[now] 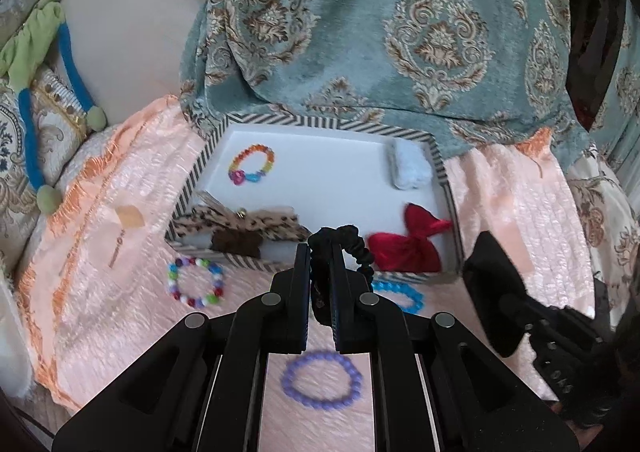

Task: Organize jewelry
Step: 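Carry the black scrunchie into the tray and open the left gripper while the right releases the black clip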

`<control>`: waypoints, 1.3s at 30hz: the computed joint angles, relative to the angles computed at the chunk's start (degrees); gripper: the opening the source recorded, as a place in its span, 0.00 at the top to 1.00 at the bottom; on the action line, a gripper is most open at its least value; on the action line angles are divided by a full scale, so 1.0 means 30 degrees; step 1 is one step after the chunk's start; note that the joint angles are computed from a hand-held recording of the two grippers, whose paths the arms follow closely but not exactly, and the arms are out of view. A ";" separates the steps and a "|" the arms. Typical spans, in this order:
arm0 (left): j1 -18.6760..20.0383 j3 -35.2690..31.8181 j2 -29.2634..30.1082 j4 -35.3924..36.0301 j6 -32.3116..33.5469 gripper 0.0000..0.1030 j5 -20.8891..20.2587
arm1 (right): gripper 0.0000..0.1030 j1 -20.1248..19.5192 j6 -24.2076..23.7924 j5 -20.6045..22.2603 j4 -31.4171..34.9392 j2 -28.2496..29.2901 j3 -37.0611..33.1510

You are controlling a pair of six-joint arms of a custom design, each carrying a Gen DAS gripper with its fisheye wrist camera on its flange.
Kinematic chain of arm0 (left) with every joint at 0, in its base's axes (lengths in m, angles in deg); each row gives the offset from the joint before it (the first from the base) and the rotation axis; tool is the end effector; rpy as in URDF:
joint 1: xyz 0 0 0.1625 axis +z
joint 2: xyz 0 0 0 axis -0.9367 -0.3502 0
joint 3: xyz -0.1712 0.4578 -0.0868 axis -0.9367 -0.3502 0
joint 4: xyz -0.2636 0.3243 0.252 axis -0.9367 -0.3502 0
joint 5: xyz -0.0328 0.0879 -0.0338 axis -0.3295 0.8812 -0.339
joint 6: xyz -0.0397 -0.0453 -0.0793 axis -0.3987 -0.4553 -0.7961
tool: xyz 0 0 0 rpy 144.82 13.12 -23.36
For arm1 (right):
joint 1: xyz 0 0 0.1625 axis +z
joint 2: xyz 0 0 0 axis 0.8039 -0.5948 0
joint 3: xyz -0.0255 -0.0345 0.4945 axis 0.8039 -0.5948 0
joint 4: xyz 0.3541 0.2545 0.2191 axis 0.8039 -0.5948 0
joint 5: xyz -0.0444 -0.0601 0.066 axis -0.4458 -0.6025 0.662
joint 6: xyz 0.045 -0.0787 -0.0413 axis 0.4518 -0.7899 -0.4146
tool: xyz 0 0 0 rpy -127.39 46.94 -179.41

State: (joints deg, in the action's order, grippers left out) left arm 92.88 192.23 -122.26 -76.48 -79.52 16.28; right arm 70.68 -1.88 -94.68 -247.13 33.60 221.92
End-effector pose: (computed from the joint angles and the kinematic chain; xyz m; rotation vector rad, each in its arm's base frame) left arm -0.1624 -0.2967 0.2491 0.5582 2.3234 -0.7367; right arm 0.2432 -0.2305 0.0827 0.3157 -2.5313 1.0205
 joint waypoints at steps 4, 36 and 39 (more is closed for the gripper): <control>0.1098 0.0073 0.0640 -0.2016 0.1863 0.93 0.0348 | 0.91 -0.0095 -0.0285 0.0017 0.1123 -0.0344 -0.0626; 0.9703 -0.4892 1.1248 -1.5672 1.1539 0.93 -0.2294 | 0.91 -0.4179 -0.0799 0.2307 0.6328 0.0570 -0.6653; 1.0404 -0.5368 1.1783 -1.6104 1.1744 0.93 -0.2515 | 0.91 -0.4510 -0.0411 0.2493 0.6428 0.1038 -0.7312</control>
State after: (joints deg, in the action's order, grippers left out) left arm 124.09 176.13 -86.91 -124.79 -44.29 8.74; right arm 57.15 -3.11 -87.20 -227.85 36.71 199.99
